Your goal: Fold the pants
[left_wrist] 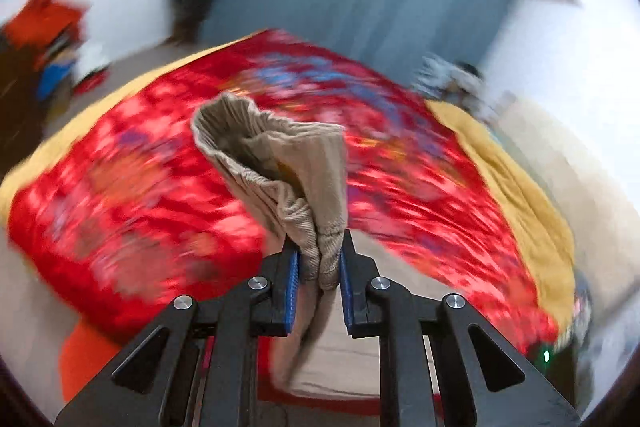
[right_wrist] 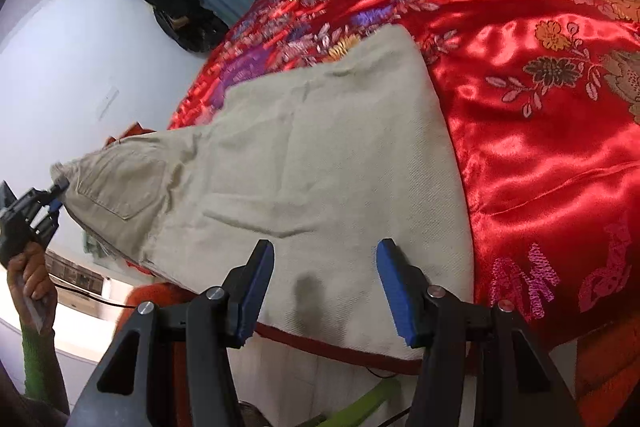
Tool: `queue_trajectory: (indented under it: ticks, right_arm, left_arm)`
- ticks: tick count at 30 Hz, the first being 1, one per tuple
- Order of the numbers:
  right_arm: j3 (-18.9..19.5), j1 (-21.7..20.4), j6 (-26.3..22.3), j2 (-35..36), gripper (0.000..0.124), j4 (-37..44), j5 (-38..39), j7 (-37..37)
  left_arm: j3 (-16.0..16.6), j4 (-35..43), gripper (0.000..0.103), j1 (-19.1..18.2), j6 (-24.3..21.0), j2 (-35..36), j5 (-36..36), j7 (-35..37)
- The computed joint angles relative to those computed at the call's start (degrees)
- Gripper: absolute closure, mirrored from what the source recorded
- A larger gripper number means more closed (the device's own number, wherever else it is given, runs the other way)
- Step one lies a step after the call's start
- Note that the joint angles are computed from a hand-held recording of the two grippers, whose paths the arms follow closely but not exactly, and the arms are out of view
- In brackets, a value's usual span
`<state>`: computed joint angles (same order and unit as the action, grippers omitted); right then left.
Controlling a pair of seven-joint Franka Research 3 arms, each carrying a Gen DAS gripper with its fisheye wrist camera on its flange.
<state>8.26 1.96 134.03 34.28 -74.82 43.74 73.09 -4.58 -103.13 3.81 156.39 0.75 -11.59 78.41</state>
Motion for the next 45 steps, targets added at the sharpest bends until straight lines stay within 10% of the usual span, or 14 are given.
queue_trajectory:
  ticks: [12, 17, 24, 28, 31, 34, 40, 45]
  right_arm:
    - [0.3, -3.8, 19.6, -11.9, 0.07, -15.2, 20.8, -15.7]
    - [-1.1, -4.3, 21.2, -10.7, 0.07, -15.4, 23.0, -10.2]
    - [-1.8, -4.6, 19.8, -8.9, 0.069, -13.8, 18.5, -5.0]
    - [-0.4, -4.2, 12.9, -6.7, 0.069, -9.0, 12.5, -8.2]
    - [0.4, -3.1, 7.1, -5.4, 0.07, -5.8, 9.1, -11.1]
    - [-1.7, 0.6, 4.6, -3.5, 0.07, -2.3, 0.6, -9.6]
    - [-3.8, 3.1, 4.4, 1.0, 0.075, 4.7, -6.0, -3.4]
    - [-5.1, 3.5, -5.3, 7.7, 0.122, 16.8, -17.9, 3.5]
  left_arm:
    - [-8.5, 21.8, 0.085, -11.9, -8.9, 21.6, 7.6, 10.7]
    - [-6.8, 31.8, 0.073, -17.1, -25.3, 31.2, 17.9, 9.8]
    - [-9.7, 10.9, 0.033, -7.9, -11.3, 12.8, 6.0, 18.2]
    - [-1.9, 0.4, 0.033, -8.3, -4.1, 5.6, 20.2, -0.6]
    - [0.2, -2.4, 0.048, -6.6, -4.4, 5.5, 28.1, -11.3]
    - [-1.5, -1.8, 0.077, -4.8, -5.6, 8.0, 23.9, -9.0]
    - [-2.6, -0.8, 0.099, -5.9, -5.5, 10.7, 26.6, -6.1]
    - [-3.2, -1.3, 0.102, -5.4, -7.1, 9.8, 24.6, -4.4]
